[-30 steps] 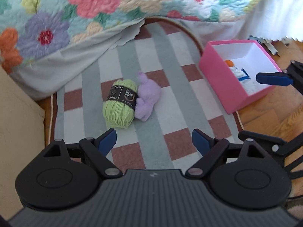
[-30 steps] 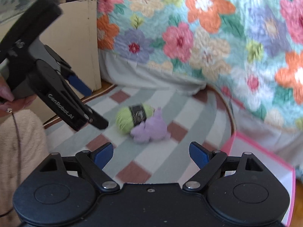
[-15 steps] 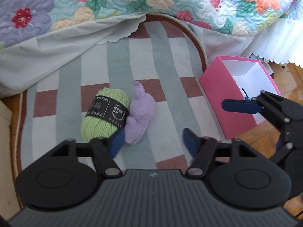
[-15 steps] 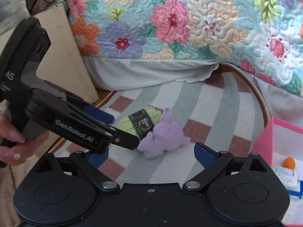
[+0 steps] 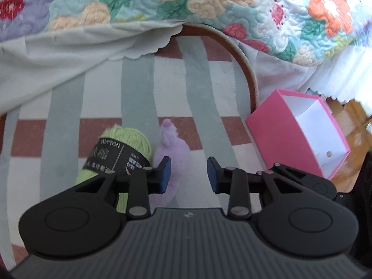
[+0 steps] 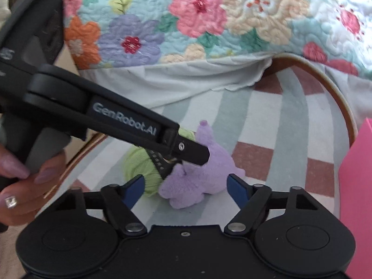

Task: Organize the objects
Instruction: 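Move the left gripper down onto the purple plush toy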

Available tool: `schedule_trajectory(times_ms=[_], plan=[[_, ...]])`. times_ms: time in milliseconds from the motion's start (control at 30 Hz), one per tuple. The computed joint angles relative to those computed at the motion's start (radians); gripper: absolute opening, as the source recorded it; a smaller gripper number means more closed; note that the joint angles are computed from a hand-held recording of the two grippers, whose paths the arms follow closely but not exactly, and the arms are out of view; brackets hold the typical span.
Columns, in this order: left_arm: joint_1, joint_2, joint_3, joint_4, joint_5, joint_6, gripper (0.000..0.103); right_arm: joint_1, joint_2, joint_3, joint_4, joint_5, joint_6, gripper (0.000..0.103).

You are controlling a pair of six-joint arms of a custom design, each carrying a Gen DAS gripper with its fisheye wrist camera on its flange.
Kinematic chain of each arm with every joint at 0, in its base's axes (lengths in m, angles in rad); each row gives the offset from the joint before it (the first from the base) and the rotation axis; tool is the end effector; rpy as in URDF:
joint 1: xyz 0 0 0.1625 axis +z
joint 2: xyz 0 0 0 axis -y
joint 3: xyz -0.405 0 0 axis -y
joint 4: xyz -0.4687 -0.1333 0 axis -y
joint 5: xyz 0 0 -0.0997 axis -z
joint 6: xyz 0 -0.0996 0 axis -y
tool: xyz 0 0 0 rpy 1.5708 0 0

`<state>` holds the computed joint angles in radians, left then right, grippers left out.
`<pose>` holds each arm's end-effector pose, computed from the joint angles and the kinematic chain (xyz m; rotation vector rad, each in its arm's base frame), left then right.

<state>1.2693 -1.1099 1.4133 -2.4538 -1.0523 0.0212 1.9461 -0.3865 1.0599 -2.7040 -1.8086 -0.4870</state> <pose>-0.0507 -0.7783 0.3674 0.2133 2.5821 -0.8583 0.4225 -0.7727 -0.0196 1.1039 -2.5879 0.6384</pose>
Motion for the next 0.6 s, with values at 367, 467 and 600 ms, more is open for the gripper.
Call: schedule_trajectory(times_ms=[367,467,600], plan=[[0.015,0.010,0.011,-0.051,0.020,0.027,0.033,0.008,0.078,-0.102,0.038,-0.049,-0.067,0.074],[0.032,0.013,0.003,-0.038,-0.035,0.011,0.033,0.007,0.084,-0.101,0.026,-0.058,-0.080,0.074],[0.050,0.011,-0.005,-0.010,-0.116,-0.010,0.033,0.004,0.076,-0.089,0.038,-0.066,-0.087,0.074]])
